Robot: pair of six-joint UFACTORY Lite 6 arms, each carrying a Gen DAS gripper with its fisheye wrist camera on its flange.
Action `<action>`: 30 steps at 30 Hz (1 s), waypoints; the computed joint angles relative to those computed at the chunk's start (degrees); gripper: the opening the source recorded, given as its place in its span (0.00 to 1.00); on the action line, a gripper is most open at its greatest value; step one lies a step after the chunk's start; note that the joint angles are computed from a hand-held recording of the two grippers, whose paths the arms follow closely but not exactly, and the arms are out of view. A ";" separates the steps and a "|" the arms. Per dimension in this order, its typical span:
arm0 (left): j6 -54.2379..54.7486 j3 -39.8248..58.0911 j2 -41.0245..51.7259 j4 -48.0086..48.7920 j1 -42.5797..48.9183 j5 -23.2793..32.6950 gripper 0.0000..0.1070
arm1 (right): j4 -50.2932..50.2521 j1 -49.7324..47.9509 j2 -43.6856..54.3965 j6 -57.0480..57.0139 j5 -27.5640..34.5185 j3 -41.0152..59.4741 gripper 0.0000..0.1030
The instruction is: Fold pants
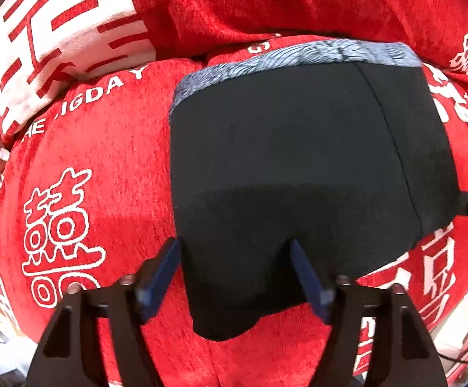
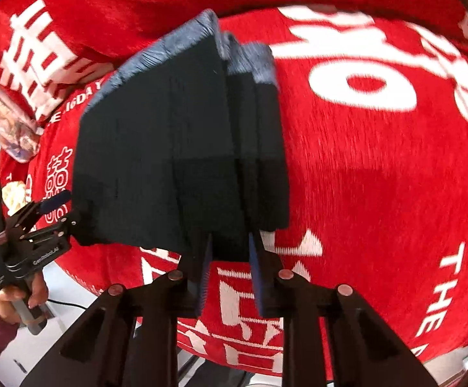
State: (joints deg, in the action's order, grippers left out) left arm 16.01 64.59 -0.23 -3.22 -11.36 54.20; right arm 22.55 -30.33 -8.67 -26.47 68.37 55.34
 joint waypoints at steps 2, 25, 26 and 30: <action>0.56 0.26 0.41 -0.86 0.64 0.25 0.71 | -0.15 0.03 -1.01 0.57 -0.70 -1.20 0.23; -2.88 2.68 2.23 1.02 1.56 3.46 0.91 | -9.44 8.54 -1.47 11.40 -2.30 2.30 0.41; -3.06 2.56 2.05 1.20 1.39 3.47 0.91 | -9.31 8.09 -1.43 11.23 -2.20 2.34 0.43; -4.32 3.05 2.51 2.04 1.03 4.07 0.96 | -8.80 6.21 -1.74 10.28 -1.73 2.29 0.52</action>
